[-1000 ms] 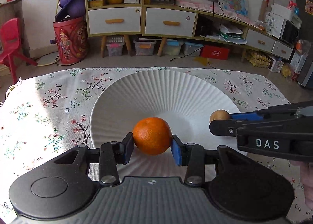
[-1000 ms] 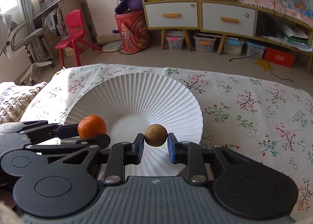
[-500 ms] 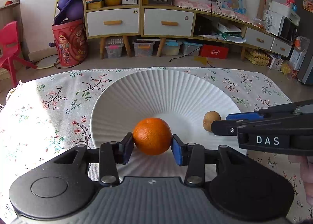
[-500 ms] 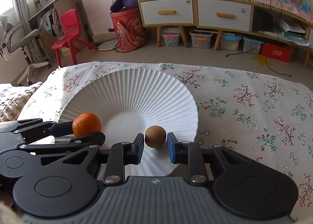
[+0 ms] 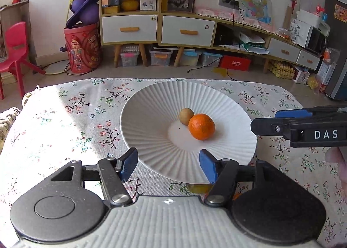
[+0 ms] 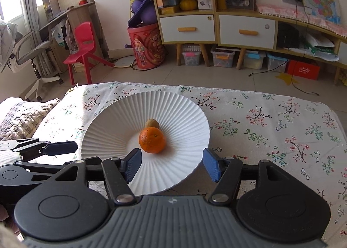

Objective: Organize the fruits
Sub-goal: 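Withdraw both open tools from the bowl back toward the fruit cluster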

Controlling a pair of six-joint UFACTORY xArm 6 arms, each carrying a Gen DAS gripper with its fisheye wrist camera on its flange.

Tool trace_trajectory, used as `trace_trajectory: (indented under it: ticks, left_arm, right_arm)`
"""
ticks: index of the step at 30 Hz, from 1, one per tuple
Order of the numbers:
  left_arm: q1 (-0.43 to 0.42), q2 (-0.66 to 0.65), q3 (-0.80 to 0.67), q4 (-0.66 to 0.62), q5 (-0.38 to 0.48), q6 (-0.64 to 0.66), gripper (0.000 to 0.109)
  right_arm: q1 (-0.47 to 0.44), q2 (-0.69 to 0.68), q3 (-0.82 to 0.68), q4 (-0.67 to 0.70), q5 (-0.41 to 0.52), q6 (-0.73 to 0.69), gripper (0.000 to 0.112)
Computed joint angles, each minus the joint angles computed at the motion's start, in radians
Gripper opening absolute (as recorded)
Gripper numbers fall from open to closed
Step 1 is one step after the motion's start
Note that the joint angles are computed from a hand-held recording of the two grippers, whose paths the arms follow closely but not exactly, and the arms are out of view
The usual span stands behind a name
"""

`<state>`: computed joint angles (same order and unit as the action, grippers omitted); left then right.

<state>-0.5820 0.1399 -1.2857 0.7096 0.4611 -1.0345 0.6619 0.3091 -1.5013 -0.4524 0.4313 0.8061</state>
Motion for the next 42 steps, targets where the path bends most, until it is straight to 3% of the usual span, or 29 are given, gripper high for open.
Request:
trace_trajectory:
  ticks: [17, 22, 30, 42]
  left_arm:
    - [-0.05, -0.136, 0.143, 0.074, 0.013, -0.078, 0.077]
    - [-0.069, -0.162, 0.183, 0.135, 0.005, -0.149, 0.086]
    - [-0.093, -0.19, 0.231, 0.221, 0.001, -0.237, 0.091]
    - [-0.116, -0.205, 0.291, 0.187, 0.002, -0.253, 0.091]
  right_arm:
    - [-0.002, -0.155, 0.186, -0.207, -0.069, 0.131, 0.099]
    - [0.006, -0.204, 0.241, -0.453, -0.042, 0.32, 0.103]
    - [-0.002, -0.246, 0.332, -0.372, -0.091, 0.29, 0.103]
    - [0.036, -0.266, 0.418, -0.167, -0.083, 0.148, 0.103]
